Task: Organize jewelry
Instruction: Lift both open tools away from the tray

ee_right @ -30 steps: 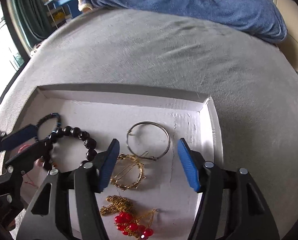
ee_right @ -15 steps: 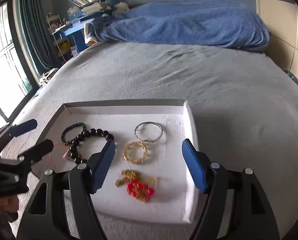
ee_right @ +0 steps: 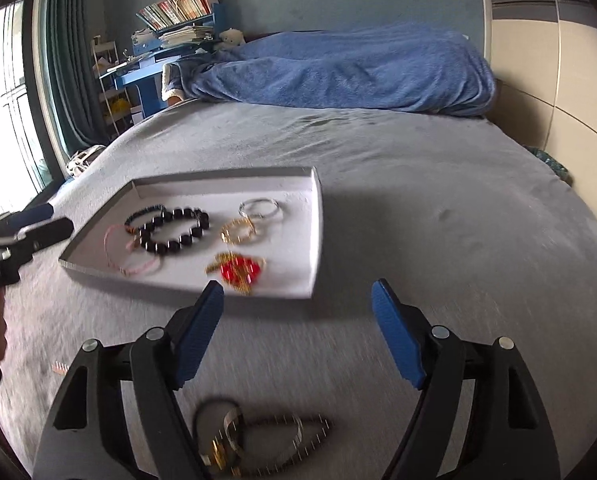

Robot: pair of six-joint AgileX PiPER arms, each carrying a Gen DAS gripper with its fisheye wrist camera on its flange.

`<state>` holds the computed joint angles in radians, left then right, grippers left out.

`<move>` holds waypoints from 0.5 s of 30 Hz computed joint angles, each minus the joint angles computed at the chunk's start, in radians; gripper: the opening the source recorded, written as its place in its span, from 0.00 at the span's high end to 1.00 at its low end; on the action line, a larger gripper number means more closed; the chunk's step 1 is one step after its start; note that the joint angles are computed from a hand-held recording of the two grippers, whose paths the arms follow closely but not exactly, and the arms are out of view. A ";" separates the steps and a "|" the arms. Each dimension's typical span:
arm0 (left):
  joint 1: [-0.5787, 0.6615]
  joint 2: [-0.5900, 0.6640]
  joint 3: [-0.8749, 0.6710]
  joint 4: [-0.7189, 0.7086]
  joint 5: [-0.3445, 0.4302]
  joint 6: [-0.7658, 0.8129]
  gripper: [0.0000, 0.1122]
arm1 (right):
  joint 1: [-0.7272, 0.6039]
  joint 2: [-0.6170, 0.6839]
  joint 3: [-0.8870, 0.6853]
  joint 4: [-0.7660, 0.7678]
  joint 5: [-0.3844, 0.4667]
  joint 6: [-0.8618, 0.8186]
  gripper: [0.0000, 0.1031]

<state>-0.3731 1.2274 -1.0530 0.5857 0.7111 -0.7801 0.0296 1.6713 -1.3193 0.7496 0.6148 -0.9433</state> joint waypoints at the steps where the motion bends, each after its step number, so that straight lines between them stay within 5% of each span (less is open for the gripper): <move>1: -0.013 -0.017 0.018 0.011 0.004 -0.020 0.19 | -0.008 -0.016 0.028 0.011 -0.009 -0.022 0.27; 15: -0.267 -0.162 0.259 0.177 0.098 -0.321 0.19 | -0.121 -0.148 0.287 0.245 -0.044 -0.316 0.19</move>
